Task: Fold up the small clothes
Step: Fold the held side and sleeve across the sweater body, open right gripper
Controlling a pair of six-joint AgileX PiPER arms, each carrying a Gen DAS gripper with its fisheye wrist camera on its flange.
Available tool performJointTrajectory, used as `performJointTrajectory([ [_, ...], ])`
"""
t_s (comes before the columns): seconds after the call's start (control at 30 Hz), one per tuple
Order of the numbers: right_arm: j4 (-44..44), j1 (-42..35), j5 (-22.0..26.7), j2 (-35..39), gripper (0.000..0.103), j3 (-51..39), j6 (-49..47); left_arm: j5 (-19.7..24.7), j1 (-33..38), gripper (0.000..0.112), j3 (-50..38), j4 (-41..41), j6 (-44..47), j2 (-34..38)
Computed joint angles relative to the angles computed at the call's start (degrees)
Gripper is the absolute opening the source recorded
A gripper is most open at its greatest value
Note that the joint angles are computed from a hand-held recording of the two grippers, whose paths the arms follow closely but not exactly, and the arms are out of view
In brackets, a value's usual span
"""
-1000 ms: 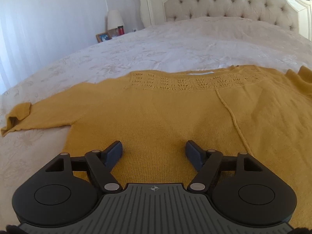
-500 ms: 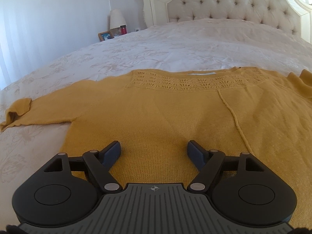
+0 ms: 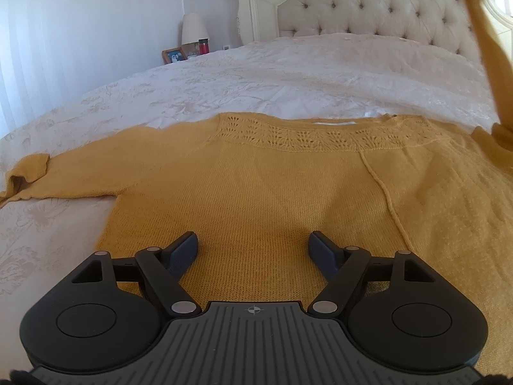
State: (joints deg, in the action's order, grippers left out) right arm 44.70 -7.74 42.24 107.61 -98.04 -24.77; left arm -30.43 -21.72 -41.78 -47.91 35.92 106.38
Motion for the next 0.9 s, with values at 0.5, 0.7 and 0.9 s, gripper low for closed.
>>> performJointTrajectory([
  [0.5,13.3,17.3,-5.0,12.1,0.019,-0.4,-10.7,0.2,0.1,0.076,0.1,1.0,-1.6,0.0],
  [0.7,19.6,20.1,-11.6,9.5,0.05,10.4,-22.8,0.5,0.4,0.076,0.1,1.6,-2.3,0.0],
  [0.9,30.0,18.3,-23.1,-0.6,0.064,29.1,-41.3,1.2,1.0,0.076,0.0,3.1,-3.7,0.0],
])
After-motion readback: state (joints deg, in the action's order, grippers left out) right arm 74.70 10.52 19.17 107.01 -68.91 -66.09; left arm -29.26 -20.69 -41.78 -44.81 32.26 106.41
